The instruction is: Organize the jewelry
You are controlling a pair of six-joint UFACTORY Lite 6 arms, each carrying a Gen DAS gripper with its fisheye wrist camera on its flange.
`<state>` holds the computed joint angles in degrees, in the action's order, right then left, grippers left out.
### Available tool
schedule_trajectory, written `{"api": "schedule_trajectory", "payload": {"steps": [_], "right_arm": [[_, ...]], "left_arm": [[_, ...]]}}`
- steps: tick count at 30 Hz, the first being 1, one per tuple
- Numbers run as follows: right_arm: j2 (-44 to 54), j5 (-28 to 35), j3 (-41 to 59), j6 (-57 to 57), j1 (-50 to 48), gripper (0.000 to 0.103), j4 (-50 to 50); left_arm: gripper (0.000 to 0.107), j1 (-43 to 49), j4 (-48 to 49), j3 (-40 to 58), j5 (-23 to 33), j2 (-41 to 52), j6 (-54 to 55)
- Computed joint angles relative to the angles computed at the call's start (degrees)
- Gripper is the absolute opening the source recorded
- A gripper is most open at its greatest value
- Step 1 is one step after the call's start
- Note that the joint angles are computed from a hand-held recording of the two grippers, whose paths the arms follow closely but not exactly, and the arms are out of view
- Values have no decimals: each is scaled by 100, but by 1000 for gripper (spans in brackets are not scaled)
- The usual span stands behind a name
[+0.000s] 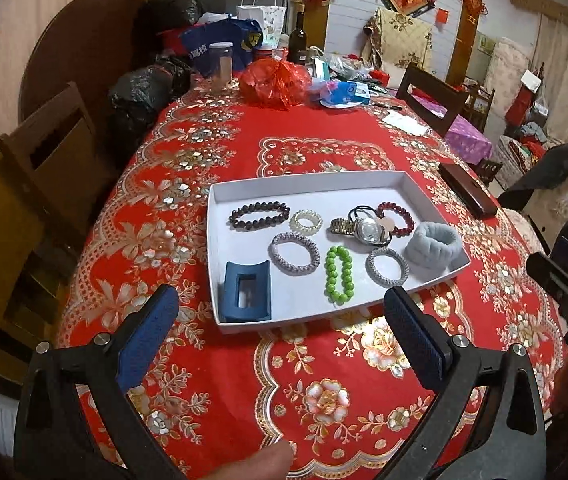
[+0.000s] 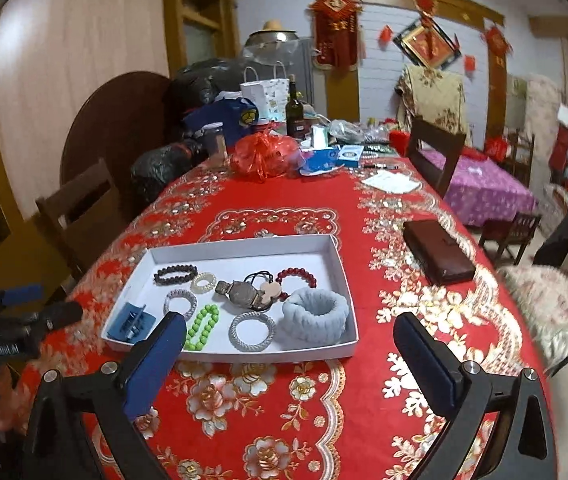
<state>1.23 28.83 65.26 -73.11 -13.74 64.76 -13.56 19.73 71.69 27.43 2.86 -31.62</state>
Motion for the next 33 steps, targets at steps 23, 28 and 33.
{"api": "schedule_trajectory", "payload": {"steps": [23,28,33], "right_arm": [[629,-515,229,2348,718,99,-2586],[649,-665,239,2728,778,99,-3005],[635,-719,206,2791,816,99,-3117]], "left_arm": [[102,-427,608,-66,346,457,-596],[102,-457,696,-94,312,464,-648],[102,-474,713,-97,312,467,-686]]}}
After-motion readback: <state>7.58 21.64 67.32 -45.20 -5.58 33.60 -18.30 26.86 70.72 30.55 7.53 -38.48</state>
